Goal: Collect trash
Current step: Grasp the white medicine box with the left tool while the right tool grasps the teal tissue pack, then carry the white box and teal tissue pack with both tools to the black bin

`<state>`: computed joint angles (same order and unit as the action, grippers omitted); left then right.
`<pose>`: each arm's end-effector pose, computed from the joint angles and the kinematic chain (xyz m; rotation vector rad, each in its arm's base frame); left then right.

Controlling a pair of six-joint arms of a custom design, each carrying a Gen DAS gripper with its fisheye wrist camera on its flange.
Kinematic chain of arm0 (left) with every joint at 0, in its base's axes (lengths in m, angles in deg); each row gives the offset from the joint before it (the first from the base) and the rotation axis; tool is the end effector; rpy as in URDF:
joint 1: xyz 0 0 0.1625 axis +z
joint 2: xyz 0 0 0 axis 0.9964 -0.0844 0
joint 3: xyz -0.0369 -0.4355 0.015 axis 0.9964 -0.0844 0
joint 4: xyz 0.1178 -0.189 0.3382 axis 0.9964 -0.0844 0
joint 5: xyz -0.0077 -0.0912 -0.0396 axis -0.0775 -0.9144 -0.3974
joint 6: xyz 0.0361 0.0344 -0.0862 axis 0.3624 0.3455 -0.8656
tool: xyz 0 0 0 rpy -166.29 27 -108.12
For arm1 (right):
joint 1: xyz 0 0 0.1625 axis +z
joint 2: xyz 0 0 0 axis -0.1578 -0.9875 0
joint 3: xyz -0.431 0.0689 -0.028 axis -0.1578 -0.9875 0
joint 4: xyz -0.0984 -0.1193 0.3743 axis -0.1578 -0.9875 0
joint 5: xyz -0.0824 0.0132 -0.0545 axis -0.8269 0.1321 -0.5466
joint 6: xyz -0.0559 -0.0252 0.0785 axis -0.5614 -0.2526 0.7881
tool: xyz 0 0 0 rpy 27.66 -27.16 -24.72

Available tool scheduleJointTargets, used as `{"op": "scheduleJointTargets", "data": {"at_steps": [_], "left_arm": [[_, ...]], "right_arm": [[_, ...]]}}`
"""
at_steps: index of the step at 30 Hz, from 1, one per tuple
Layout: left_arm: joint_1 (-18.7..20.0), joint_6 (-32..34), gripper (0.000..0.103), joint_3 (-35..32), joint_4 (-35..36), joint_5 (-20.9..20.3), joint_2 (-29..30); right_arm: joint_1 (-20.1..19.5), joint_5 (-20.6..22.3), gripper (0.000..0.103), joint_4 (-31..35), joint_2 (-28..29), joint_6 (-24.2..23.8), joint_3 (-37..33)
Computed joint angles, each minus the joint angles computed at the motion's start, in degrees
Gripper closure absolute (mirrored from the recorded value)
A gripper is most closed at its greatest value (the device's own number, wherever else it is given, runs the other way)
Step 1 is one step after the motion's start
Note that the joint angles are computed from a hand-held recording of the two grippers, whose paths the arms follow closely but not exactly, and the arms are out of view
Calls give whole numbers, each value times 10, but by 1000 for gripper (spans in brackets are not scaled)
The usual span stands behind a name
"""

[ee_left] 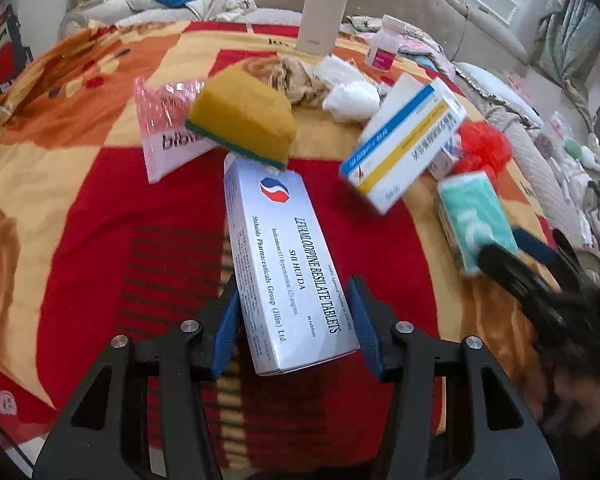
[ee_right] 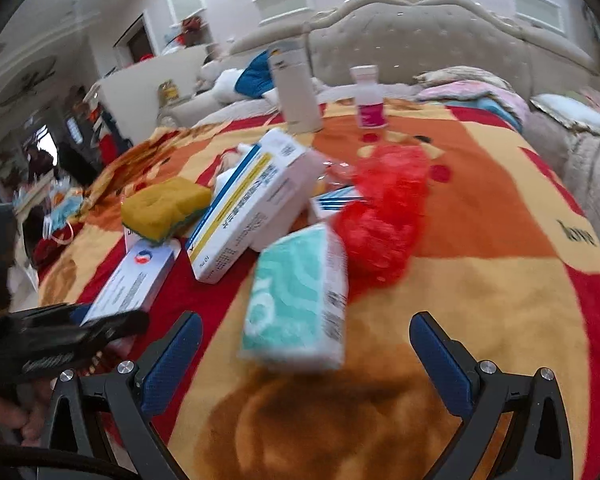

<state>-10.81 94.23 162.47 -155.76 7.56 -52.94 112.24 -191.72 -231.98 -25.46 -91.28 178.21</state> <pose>0.0000 -0.6614 0.1960 0.6101 2.5535 -0.5230 0.2244 -0.6029 -0.0309 0.3268 -2.3952 1.0040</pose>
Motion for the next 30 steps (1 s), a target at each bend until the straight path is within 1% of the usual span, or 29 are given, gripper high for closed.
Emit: {"op": "scheduleJointTargets", "data": {"at_steps": [1,2,3,4,5,6,7,8,9,10,11,12,13,16,19,24,30], "left_arm": [[1,7,53,4,-5,-3,-2],[0,16,53,9,-14,-2,-2],[0,19,53,10,-15,-2,-2],[1,17,53,10,-16,-5,-2],[3,13,53,9,-14,-13,-3],[4,11,53,7,-8,-18,-5],[5,9,53,9,-6,-24,-8],[5,11,53,14,-10,-30,-13],[4,16,53,23,-17,-38,-21],[3,20,56,28,-19,-44,-26],[2,24,61,35,-23,-49,-32],[1,23,71,42,-23,-56,-40],[0,19,85,46,-17,-60,-45],[-3,14,88,60,-21,-64,-58],[-3,2,88,68,-12,-70,-68],[-15,18,88,96,-27,-95,-92],[-45,32,88,116,-44,-98,-95]], "right_arm": [[2,-19,1,18,10,-7,-22],[1,-31,3,51,12,7,-38],[0,-28,8,70,11,17,-44],[-2,-27,16,88,10,25,-50],[-1,-34,25,100,10,30,-54],[-1,-42,45,116,9,38,-58],[-3,-37,64,109,6,36,-52],[-7,-8,67,113,-9,57,-34],[-14,26,69,104,-22,69,-13],[-15,41,70,90,-30,73,2],[-14,46,70,77,-35,72,14],[-16,67,70,61,-45,76,35],[-18,87,70,51,-54,82,51],[-15,119,70,19,-70,89,90],[-7,110,70,5,-76,91,107],[7,54,70,-26,-83,90,135],[-3,54,70,-90,-108,93,190]]}}
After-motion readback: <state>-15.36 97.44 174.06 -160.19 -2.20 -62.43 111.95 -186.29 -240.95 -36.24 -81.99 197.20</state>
